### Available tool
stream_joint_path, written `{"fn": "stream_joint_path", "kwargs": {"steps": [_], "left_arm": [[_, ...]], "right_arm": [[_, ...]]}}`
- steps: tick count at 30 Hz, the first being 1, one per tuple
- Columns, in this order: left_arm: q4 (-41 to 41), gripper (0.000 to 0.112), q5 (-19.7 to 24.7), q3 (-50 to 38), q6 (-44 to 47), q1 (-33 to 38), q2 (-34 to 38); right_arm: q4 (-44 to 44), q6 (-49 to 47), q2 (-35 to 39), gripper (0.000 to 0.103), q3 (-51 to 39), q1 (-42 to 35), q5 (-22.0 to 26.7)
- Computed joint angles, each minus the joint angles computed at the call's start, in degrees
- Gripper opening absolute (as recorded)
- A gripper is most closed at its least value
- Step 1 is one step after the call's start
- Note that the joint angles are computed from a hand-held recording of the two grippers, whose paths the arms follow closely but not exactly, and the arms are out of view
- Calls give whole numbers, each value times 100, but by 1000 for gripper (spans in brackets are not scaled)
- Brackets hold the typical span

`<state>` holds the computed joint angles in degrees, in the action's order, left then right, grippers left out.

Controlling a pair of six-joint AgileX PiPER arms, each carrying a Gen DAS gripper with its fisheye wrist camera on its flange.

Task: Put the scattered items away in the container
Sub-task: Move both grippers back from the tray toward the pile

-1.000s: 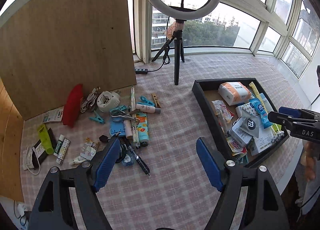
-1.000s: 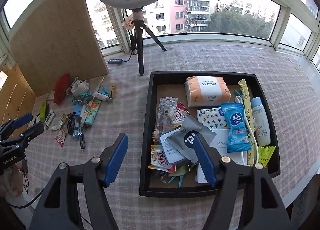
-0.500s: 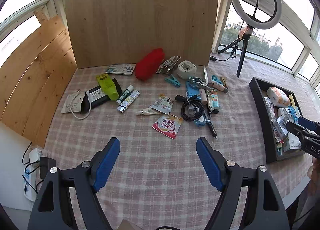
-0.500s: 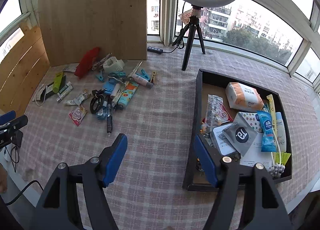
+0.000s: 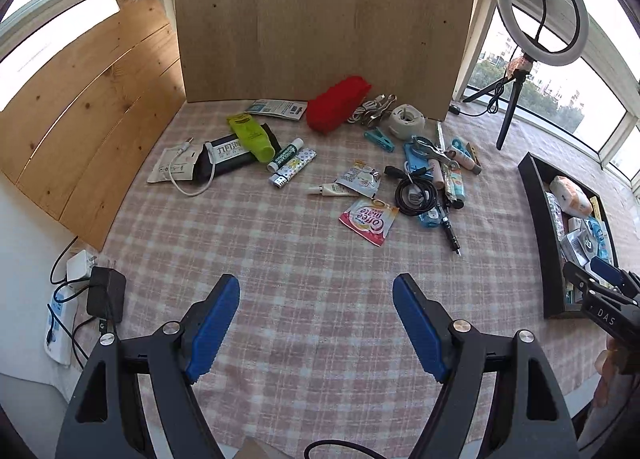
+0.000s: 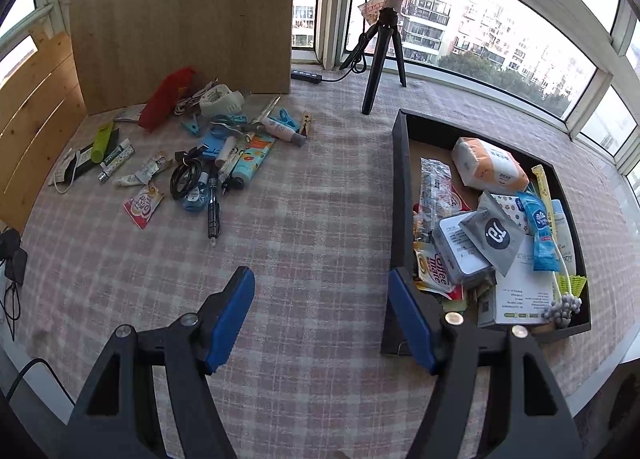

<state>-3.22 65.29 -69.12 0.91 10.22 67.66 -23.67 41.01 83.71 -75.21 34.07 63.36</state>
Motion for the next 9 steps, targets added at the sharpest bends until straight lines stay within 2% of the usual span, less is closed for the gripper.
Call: {"fn": "stream_joint_path", "kwargs": {"steps": [9], "left_arm": [[-60, 78, -158, 51, 63, -95, -39]], "right_arm": [[249, -76, -33, 69, 150, -202, -135]]}}
